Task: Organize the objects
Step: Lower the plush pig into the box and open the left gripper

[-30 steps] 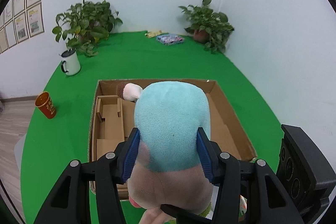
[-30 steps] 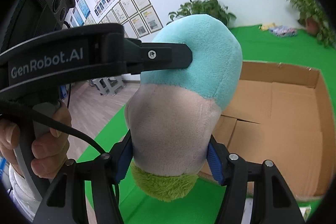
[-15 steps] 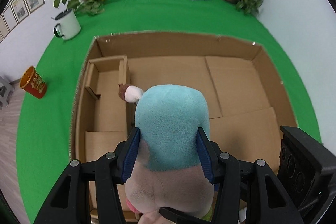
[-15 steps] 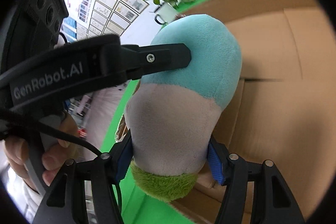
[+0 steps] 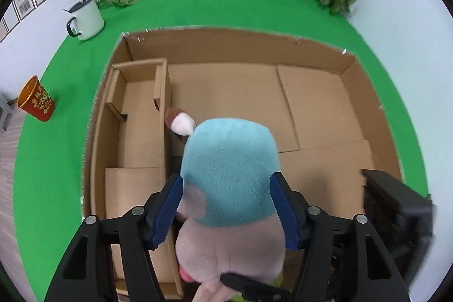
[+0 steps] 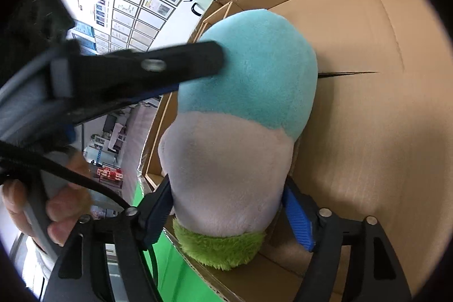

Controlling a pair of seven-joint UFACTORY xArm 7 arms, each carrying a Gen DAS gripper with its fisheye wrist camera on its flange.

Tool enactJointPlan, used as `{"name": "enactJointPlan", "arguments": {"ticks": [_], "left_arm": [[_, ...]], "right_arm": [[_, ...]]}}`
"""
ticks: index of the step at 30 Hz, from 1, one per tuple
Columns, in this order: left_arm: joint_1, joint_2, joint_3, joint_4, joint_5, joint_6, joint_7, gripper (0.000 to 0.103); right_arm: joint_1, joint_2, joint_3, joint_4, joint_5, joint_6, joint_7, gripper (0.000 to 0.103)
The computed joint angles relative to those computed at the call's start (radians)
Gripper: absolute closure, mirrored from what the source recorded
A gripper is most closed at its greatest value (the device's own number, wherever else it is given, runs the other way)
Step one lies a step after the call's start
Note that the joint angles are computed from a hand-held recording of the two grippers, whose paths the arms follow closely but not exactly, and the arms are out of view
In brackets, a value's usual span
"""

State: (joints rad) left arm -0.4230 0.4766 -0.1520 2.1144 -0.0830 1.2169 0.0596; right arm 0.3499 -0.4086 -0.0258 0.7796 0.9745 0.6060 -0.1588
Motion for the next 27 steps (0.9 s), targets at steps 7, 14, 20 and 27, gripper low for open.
{"name": "enactJointPlan", "arguments": {"ticks": [7, 14, 20, 27], "left_arm": [[0.07, -0.241, 0.0, -0.292, -0.032, -0.191, 0.093, 0.04], [0.142, -0.413, 0.027, -0.571, -0.035, -0.347, 0.15, 0.04], [0.21, -0.493, 0.062, -0.711, -0.156, -0.409, 0.213, 0.041], [0.241, -0.463, 0.066, -0.733, -0.191, -0.365, 0.23, 0.079]], "right_arm": [[-0.037, -0.069, 0.046, -0.016, -0.165, 0.014, 0.129, 0.022], [-0.052, -0.205, 0.085, -0.066, -0.363, -0.037, 0.315, 0.022], [-0.24, -0.366, 0.222, -0.127, -0.67, -0.048, 0.555, 0.022], [-0.449, -0.6, 0.128, -0.184, -0.967, 0.284, 0.666, 0.023]]}}
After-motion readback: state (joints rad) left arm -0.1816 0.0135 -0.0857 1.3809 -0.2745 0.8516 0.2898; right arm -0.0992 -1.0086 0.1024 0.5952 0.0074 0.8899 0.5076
